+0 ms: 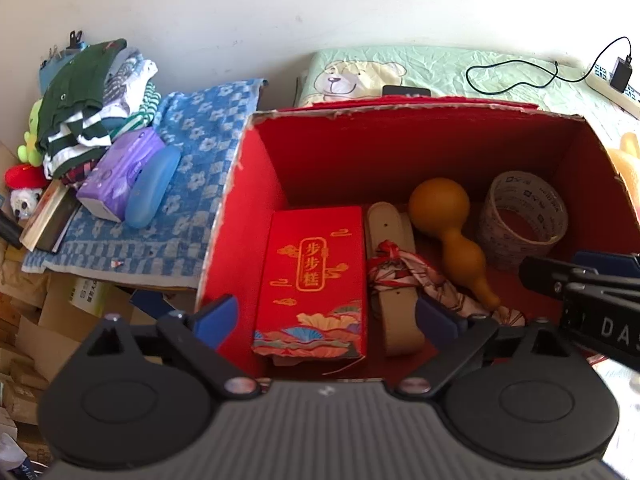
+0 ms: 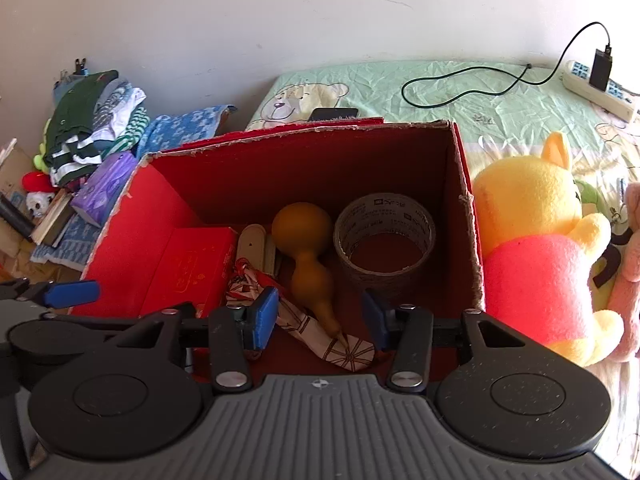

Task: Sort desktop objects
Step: 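Open the right gripper and withdraw it from the red box, then grasp the brown pinecone on the bed sheet with the right gripper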

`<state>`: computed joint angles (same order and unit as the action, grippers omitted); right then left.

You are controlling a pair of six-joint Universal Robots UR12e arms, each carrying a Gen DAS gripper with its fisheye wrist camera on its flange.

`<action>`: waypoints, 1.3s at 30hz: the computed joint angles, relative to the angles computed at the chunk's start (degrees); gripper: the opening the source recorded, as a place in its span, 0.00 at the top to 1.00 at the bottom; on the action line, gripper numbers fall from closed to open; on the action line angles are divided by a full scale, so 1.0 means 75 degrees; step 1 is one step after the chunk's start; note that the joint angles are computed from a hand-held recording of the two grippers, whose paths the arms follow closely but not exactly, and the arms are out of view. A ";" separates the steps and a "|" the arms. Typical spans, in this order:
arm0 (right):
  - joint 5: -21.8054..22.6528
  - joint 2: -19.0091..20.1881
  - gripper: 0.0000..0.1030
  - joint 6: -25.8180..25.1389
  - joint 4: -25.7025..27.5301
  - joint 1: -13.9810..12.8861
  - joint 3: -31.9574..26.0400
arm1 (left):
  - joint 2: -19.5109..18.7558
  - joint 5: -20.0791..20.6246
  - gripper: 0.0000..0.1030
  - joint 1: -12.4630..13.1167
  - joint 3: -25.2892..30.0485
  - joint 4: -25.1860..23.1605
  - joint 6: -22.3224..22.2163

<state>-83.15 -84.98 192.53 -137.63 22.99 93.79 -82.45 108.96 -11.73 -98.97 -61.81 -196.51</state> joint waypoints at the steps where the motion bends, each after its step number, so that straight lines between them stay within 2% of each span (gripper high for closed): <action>1: -0.0100 0.0007 0.52 0.0078 -0.0040 0.0035 0.0011 | 0.0032 -0.0048 0.04 0.0045 -0.0047 0.0054 0.0055; 9: -0.0531 -0.0042 0.51 0.0722 -0.0046 0.0199 0.0107 | 0.0168 -0.0408 0.03 0.0230 -0.0235 0.0261 0.0522; 16: -0.0882 -0.0084 0.48 0.1076 -0.0066 0.0292 0.0179 | 0.0197 -0.0586 0.03 0.0301 -0.0262 0.0276 0.0665; 28: -0.1047 -0.0046 0.47 0.1275 -0.0019 0.0359 0.0128 | 0.0232 -0.0770 0.03 0.0386 -0.0286 0.0319 0.0726; 39: -0.1047 -0.0014 0.48 0.1025 0.0169 0.0371 0.0065 | 0.0188 -0.0825 0.03 0.0429 -0.0255 0.0306 0.0679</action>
